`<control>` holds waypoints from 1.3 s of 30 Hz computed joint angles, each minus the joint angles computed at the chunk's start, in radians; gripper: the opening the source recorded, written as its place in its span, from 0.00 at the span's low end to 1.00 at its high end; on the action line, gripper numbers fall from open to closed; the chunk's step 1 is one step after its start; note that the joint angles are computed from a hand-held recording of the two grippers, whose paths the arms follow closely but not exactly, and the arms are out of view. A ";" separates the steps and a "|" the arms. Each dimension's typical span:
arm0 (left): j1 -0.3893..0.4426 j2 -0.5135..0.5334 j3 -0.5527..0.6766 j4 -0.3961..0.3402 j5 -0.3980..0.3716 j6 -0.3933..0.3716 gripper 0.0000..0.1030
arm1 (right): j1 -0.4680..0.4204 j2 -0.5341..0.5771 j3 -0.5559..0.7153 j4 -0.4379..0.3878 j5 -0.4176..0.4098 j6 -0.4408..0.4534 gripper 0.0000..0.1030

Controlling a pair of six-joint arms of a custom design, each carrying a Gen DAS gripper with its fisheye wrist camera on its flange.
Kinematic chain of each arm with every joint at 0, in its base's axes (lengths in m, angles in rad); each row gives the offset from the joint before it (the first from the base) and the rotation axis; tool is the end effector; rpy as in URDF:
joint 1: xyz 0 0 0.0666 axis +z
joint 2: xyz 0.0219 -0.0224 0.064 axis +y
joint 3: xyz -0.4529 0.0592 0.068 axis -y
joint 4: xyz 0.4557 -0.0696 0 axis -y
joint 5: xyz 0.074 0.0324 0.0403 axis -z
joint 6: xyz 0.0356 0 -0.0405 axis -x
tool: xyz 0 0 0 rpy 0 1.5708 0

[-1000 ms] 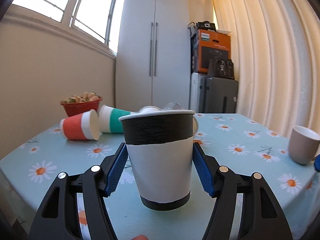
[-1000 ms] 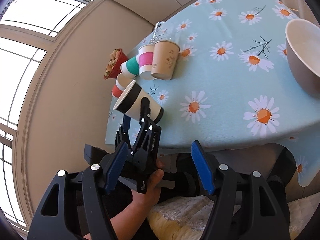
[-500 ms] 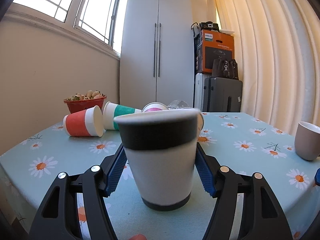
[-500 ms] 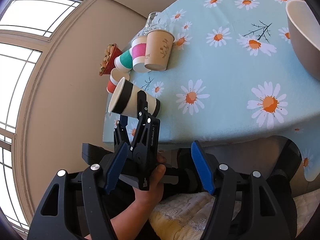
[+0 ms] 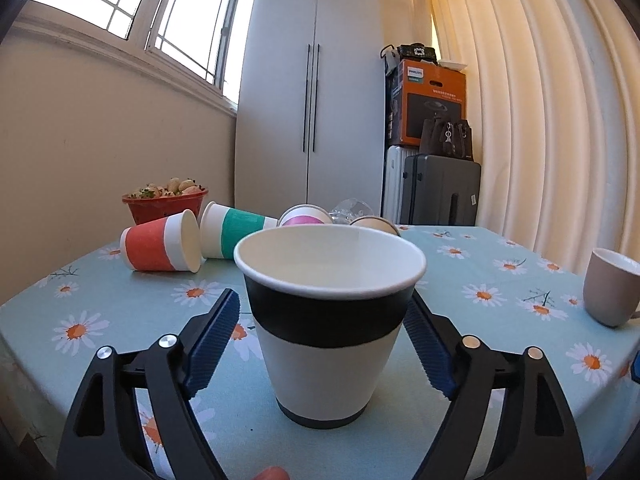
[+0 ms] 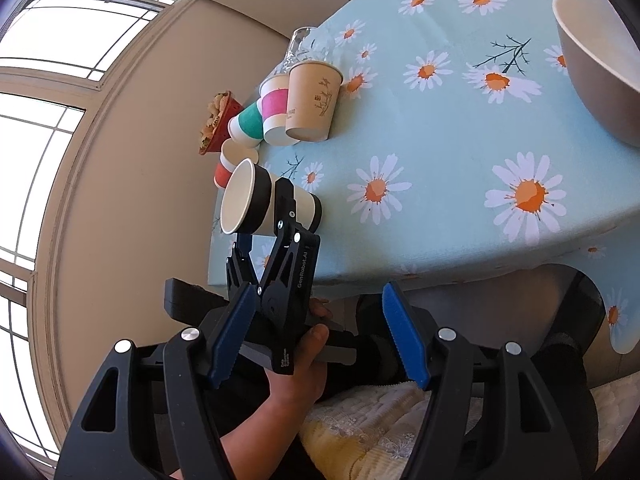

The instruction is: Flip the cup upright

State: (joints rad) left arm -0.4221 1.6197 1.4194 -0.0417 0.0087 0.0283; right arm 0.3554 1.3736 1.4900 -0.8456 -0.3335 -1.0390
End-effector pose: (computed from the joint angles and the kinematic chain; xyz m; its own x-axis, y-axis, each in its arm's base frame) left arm 0.6063 -0.2730 0.4625 -0.2303 0.0724 -0.9704 0.4110 0.9111 -0.0296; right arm 0.4954 0.1959 0.5691 -0.7974 0.5727 -0.1901 0.2556 0.6060 0.7533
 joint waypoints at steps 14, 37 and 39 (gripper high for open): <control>0.006 -0.036 0.001 0.008 0.057 0.012 0.85 | 0.048 -0.083 -0.072 0.122 0.142 0.043 0.64; 0.199 -0.277 0.002 -0.350 0.383 -0.149 0.93 | 0.203 -0.072 0.012 0.019 0.621 0.331 0.73; 0.223 -0.290 0.004 -0.386 0.422 -0.169 0.93 | 0.219 -0.065 0.019 0.009 0.662 0.359 0.73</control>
State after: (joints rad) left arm -0.1994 1.3295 1.4233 -0.4280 0.4304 -0.1412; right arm 0.5747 1.3082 1.5091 -0.8367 0.3285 -0.6803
